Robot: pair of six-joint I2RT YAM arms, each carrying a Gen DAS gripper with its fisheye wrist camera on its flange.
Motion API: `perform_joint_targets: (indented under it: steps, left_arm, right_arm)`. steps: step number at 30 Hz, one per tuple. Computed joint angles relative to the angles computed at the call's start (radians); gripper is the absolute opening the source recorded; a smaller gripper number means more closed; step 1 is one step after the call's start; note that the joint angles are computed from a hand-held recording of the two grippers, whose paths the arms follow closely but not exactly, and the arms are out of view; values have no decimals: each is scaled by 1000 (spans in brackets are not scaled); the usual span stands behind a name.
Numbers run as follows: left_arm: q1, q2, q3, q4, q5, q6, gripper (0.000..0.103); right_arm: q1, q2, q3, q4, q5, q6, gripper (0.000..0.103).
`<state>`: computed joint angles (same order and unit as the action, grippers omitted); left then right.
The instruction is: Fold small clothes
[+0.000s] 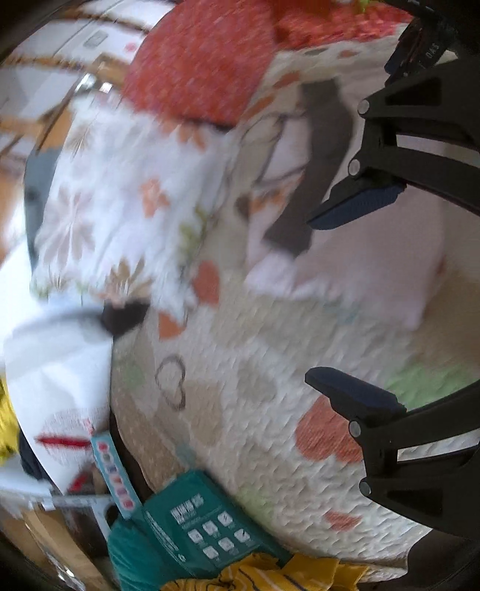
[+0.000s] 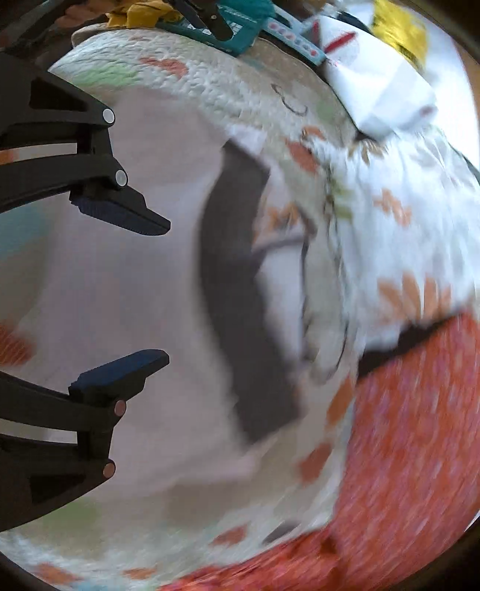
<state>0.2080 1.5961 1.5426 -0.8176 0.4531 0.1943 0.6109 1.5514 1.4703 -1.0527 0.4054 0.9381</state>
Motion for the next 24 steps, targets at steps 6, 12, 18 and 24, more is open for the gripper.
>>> perform_joint_targets:
  steps: [6, 12, 18, 24]
  left_arm:
    - [-82, -342, -329, 88, -64, 23, 94]
    - [-224, -464, -488, 138, -193, 20, 94]
    - [-331, -446, -552, 175, -283, 83, 94]
    - [-334, -411, -560, 162, -282, 115, 94]
  right_arm:
    - [87, -276, -224, -124, 106, 193, 69]
    - [204, -293, -217, -241, 242, 221, 72]
    - [205, -284, -247, -246, 232, 207, 73]
    - [159, -248, -271, -166, 172, 138, 74]
